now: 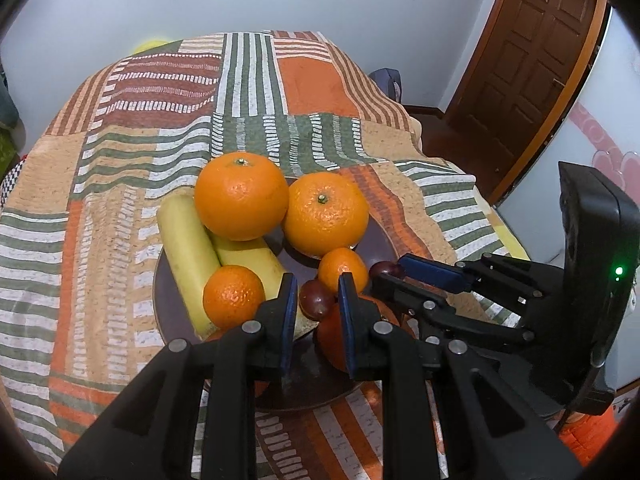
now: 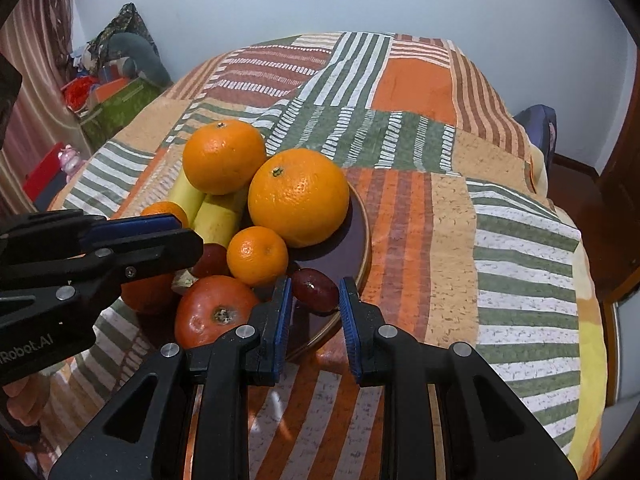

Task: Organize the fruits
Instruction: 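Open both tools and lift them away from the plate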

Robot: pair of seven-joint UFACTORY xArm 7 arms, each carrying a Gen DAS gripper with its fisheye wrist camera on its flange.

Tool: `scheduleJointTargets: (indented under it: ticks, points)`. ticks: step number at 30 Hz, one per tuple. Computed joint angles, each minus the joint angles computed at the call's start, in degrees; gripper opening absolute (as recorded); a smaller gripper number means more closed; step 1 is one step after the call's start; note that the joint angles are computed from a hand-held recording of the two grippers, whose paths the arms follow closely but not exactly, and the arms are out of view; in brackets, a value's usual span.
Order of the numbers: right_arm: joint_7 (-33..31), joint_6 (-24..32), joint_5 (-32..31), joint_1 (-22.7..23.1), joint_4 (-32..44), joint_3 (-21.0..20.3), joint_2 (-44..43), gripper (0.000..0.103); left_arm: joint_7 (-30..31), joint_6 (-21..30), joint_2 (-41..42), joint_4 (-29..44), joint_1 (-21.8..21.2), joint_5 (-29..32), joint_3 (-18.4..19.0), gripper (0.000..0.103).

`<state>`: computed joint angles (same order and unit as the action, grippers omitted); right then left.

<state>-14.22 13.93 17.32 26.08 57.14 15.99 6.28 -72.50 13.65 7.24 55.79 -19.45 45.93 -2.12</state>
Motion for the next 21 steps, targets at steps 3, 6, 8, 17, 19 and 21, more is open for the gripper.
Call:
scheduleJointTargets:
  ticks: [3,6,8,17,19,21]
  points:
    - [-0.8,1.3,0.9,-0.2,0.5,0.1,-0.2,0.025,-0.4,-0.3,-0.5,-0.5,-0.1,0.1,0.1,0.026]
    - [0.1,1.4,-0.2,0.1,0.2,-0.3,-1.0,0.027,-3.3,0.4,-2.4,-1.4,-0.3,2.6,0.0,0.026]
    - [0.7,1.0,-0.5,0.3,-0.3,-0.6,-2.1,0.028,-5.9,1.2,-4.5,-2.3,0.1,4.9,-0.8,0.026]
    - [-0.6,-1.6,3.2,3.4,-5.7,-3.0,-14.5,0.028,-16.7,10.9,-20.6,-7.5,4.2,14.6,-9.9,0.026]
    - [-1.3,-2.4,4.9,5.1,-7.4,-4.2,-18.7,0.028,-17.6,14.1,-25.2,-8.7,5.0,14.9,-12.8,0.026]
    - [-1.1,-3.3,5.5,6.8,-8.7,-5.3,-21.8,0.028,-17.8,16.8,-29.5,-9.8,5.7,14.7,-15.5,0.026]
